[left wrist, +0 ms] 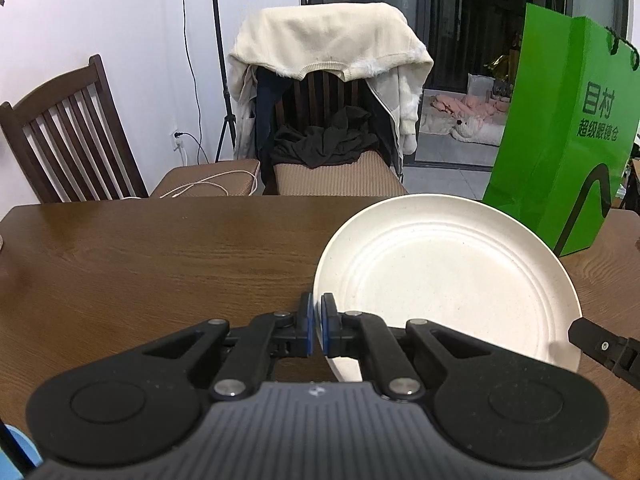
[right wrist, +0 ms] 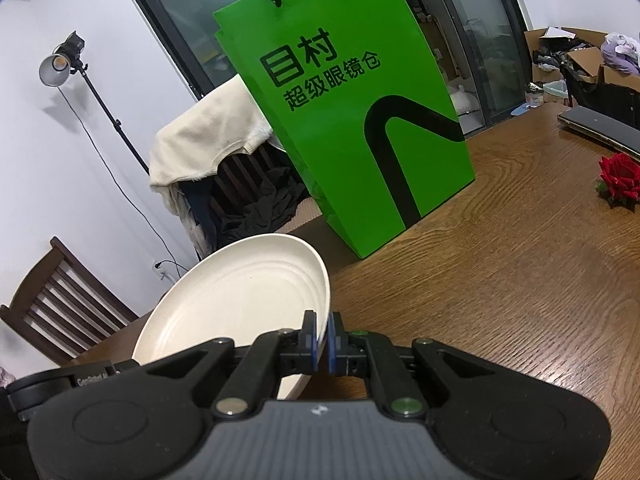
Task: Organize plates and bowls
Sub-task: 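Lift the cream plate with both grippers and carry it toward the bowls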
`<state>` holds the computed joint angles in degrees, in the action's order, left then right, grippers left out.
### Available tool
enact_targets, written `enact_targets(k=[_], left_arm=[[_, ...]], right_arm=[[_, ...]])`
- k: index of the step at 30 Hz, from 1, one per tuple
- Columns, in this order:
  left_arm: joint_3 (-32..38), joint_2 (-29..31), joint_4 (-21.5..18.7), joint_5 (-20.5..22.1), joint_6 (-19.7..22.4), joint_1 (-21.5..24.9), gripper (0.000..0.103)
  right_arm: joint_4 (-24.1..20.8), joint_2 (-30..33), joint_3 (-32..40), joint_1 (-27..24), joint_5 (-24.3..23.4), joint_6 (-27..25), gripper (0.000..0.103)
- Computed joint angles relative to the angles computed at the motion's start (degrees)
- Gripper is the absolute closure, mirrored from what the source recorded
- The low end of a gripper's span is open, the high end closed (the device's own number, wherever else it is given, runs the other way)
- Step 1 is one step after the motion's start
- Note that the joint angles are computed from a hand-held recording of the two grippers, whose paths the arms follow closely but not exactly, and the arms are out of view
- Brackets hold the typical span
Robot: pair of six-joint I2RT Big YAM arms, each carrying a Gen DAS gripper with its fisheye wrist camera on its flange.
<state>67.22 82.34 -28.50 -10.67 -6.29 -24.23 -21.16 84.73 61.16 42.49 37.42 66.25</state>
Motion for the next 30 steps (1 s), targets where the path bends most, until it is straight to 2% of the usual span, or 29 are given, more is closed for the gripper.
enact_targets(k=[20,30], left_arm=[[-4.50,-7.66,-0.67,2.39,1.34,1.39,0.098],[-6.91,-12.02,-2.33,2.77,1.66,2.26,0.098]], right_arm=[[0.65,-3.19,-0.85,3.58,4.02,0.73,0.098],[-0.35,-4.19,-1.19,6.37,5.46,3.19,0.098]])
